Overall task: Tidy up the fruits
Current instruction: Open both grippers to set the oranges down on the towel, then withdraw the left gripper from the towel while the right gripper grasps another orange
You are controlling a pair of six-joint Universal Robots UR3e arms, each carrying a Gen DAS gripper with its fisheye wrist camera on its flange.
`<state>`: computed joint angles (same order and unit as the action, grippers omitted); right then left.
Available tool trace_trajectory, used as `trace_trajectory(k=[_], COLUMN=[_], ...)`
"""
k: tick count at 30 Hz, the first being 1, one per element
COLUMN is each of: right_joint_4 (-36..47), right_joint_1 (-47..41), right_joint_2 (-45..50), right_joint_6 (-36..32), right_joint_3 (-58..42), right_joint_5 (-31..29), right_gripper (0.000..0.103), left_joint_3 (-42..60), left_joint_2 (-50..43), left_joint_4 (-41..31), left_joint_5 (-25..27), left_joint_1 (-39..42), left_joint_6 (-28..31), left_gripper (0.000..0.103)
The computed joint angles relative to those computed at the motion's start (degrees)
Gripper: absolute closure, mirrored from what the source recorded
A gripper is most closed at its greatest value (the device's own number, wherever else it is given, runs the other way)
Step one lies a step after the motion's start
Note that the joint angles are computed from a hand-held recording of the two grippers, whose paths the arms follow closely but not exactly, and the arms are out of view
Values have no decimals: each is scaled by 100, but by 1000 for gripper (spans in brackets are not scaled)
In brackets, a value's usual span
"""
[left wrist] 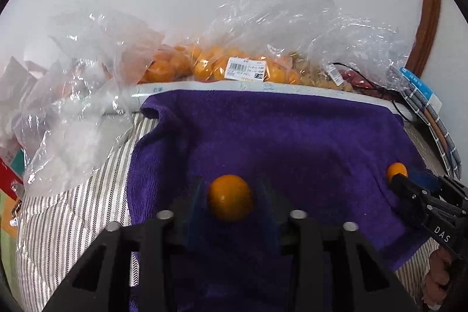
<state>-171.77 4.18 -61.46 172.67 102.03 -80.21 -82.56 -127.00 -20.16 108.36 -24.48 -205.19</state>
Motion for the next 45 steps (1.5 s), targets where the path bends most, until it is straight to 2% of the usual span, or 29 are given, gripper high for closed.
trace_trajectory(k=[1,4,8,15,17,20,23,26,30,35,41,43,45], right_joint_4=[-47,20,-246,295,561,1281,1668,1688,1621,1338,516,466,549], right_joint_1=[-32,-113,-67,-547,-671,-800,-903,-863,-864,-479,196,249,197], right_joint_2=[-53,-207,-510,-2298,-2805,-3574,-4176,-4569,-4756,-4559,-3945,-3778,-3698], right_joint_6=[-9,-4,305,375,277,102,-60,-101,-157,-89,79,74,40], right_joint_3=[66,148,386,1633,1898,2155,2450,2842,3361,3724,3858,3795,3709], right_joint_5=[58,185,-164,263,361,414,528,588,866,810,363,333,445], right_gripper=[59,59,59,59,59,59,59,59,53,53,54,59,64], left_joint_3=[-16,-57,-241,-678,-650,-642,-1450,-2274,-3425,-4883,-5538,-5672,-5777], left_joint_2=[8,40,187,640,823,1098,1799,2340,2991,3662,3459,3262,3276], left_joint_4=[66,264,568,1165,1041,563,524,550,454,1073,1982,2414,2552], left_joint_5=[33,197,341,534,412,563,121,154,411,94,23,-54,-220], left_joint_1=[-24,-112,-145,-230,-280,-455,-427,-477,-517,-338,-440,-441,-373], left_joint_6=[23,99,-4,-150,43,0,-259,-515,-859,-1176,-1229,-1193,-1144], left_gripper=[53,52,52,52,52,52,52,52,52,52,49,49,49])
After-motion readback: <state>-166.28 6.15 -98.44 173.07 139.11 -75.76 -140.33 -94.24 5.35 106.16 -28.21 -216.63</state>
